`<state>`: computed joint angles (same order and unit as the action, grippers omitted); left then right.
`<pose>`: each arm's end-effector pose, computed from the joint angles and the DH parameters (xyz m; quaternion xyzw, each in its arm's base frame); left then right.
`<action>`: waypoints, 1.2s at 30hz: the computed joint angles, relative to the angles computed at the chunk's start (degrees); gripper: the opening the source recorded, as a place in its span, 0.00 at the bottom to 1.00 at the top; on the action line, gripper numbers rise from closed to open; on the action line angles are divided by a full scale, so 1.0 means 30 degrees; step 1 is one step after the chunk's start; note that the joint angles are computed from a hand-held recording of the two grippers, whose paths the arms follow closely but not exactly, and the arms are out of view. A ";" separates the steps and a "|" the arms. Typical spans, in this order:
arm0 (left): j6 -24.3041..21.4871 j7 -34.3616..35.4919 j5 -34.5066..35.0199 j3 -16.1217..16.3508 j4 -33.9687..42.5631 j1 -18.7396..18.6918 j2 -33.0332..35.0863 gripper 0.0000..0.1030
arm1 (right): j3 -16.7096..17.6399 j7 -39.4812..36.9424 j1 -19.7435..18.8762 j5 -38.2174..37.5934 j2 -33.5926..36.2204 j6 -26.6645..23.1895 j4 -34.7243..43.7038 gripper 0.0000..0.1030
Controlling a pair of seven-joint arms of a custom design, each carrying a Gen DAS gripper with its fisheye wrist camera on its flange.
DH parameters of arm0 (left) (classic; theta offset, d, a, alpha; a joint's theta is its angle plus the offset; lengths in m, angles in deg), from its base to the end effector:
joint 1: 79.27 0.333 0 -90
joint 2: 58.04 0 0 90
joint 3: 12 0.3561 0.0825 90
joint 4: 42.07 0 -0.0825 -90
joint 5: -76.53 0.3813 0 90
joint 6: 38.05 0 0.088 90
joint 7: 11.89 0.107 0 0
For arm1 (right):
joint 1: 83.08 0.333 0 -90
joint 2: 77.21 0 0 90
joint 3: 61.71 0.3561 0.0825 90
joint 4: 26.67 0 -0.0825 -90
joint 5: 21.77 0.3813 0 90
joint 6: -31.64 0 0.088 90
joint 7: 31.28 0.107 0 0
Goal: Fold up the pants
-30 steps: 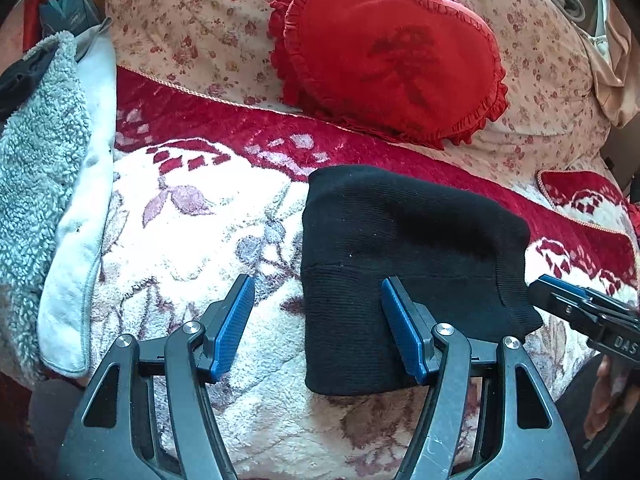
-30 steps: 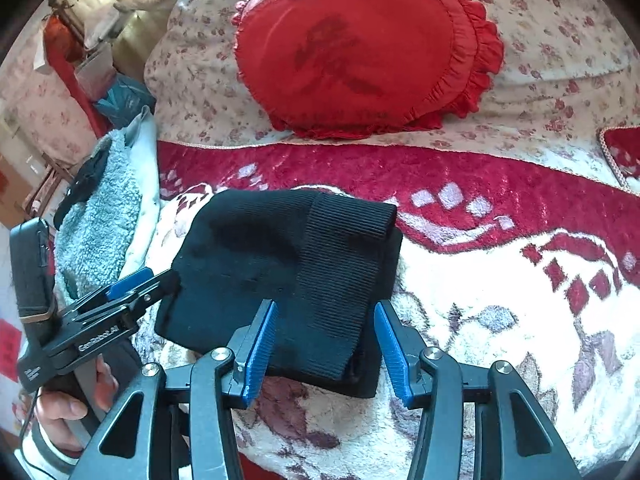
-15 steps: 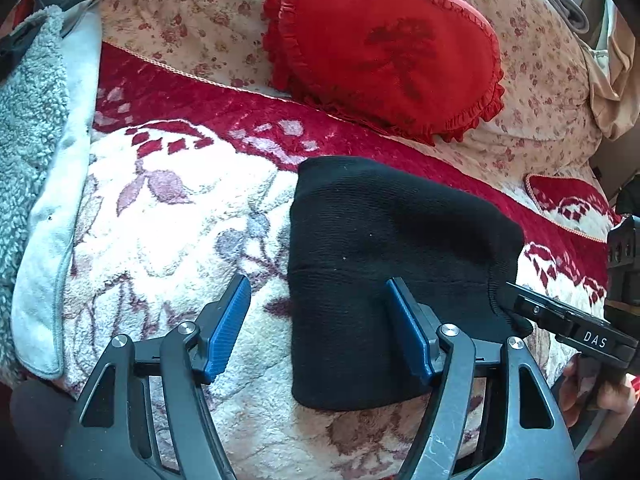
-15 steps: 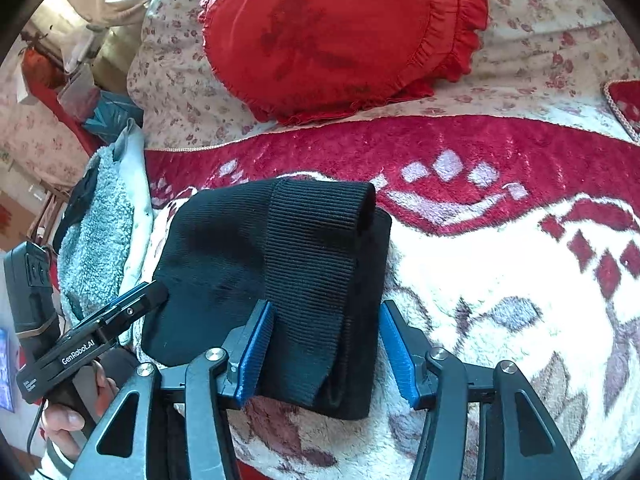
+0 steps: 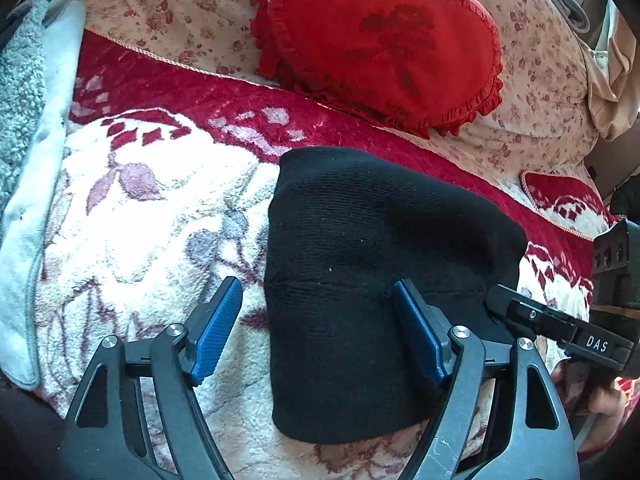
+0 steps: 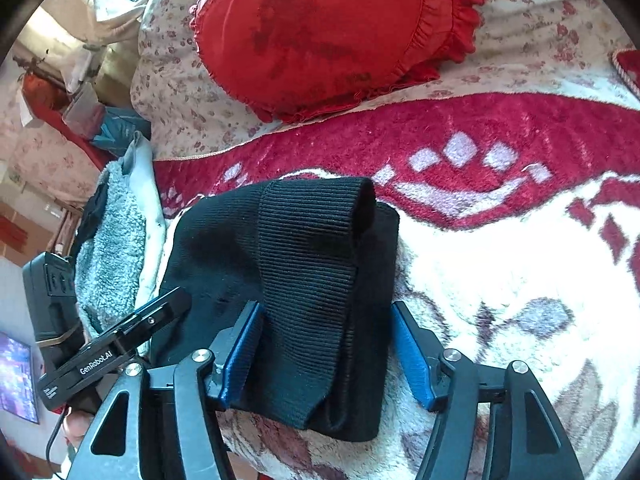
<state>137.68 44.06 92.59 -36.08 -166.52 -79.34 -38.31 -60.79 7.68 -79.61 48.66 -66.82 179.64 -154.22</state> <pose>0.5600 -0.2576 0.3526 -0.6638 0.6889 -0.2833 0.0675 0.5582 0.0257 0.3425 -0.6397 0.6814 0.0627 0.3500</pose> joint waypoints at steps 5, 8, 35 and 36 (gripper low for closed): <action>0.0123 0.0469 -0.0519 -0.1096 0.0434 0.0936 0.0767 0.80 | 0.0130 -0.0578 0.0021 0.0415 0.0317 -0.0051 0.0271 0.68; 0.0293 0.1020 -0.1239 -0.2742 0.0690 0.2365 0.1552 0.80 | 0.0245 -0.0896 0.0189 0.0498 0.0387 0.0395 0.0322 0.69; -0.1299 -0.0311 0.1238 0.1635 0.5946 -0.1347 0.3728 0.59 | 0.0719 -0.0595 0.0124 -0.0497 0.3466 0.2902 0.4652 0.41; -0.1371 -0.0296 0.1279 0.1634 0.5867 -0.1318 0.3610 0.58 | 0.0777 -0.0580 0.0029 -0.0715 0.3183 0.2997 0.4391 0.41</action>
<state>133.57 43.17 96.42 -31.18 -148.92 -83.30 -27.48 -58.46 5.94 -79.52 46.52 -57.27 188.63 -141.04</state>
